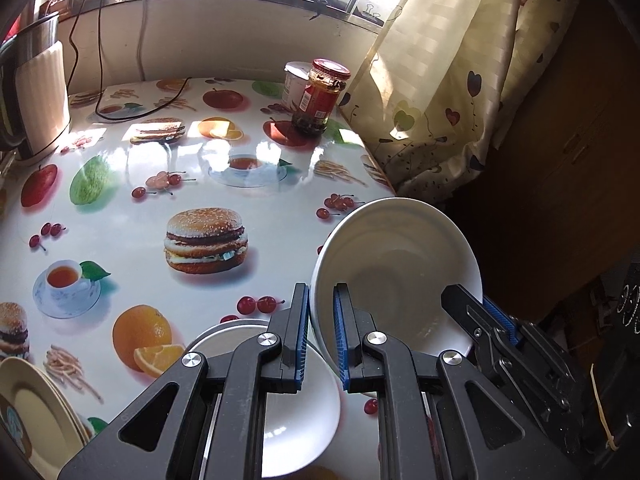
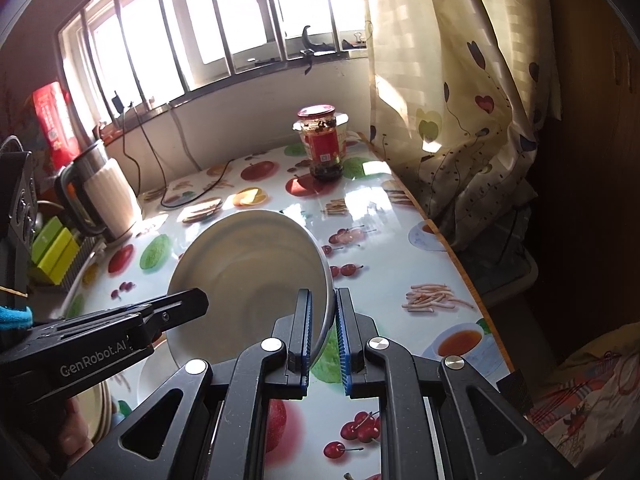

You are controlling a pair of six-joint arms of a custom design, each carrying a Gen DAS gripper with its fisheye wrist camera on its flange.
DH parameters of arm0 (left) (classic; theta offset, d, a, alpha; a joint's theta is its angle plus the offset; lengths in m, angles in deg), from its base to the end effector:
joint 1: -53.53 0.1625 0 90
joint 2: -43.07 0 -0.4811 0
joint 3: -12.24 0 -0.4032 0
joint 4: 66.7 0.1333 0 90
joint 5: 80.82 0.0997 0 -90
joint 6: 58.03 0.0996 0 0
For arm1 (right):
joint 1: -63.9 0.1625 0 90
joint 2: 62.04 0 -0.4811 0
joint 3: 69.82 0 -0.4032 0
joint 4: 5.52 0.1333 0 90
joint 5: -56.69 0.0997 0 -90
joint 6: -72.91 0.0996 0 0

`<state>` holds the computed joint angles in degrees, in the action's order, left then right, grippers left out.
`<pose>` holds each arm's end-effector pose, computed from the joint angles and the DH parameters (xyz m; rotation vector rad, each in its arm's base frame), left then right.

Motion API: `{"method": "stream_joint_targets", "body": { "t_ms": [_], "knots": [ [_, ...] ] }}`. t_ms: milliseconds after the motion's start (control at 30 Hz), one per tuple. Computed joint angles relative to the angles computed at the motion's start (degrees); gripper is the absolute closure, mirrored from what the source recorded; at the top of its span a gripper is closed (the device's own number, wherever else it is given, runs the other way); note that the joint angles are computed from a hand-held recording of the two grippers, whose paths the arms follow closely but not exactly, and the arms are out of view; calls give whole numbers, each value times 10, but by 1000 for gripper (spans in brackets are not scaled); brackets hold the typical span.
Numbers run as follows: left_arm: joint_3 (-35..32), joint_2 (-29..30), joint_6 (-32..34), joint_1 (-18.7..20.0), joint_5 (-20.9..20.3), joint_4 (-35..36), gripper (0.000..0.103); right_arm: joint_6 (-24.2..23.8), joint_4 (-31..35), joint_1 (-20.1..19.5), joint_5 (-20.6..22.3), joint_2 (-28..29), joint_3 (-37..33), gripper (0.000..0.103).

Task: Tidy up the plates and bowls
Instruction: 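Carry the gripped white bowl back toward the steel bowl with both tools, then lower the white bowl into the steel bowl stack with both tools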

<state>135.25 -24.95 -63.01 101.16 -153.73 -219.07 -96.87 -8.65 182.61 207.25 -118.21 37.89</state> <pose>-0.2320 -0.4956 0.1968 0.9029 2.7559 -0.3462 0.2698 -0.3956 0.1436 -0.1222 -2.1465 1.1600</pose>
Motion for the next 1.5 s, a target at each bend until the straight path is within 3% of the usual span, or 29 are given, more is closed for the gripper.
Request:
{"method": "stream_joint_targets", "body": {
  "t_ms": [567,1500],
  "knots": [
    [13,-59,4,36,9,30,90,46,41,39,-6,70,-47,91],
    [31,-75,-2,60,23,48,90,105,89,42,-24,121,-68,91]
  ]
}}
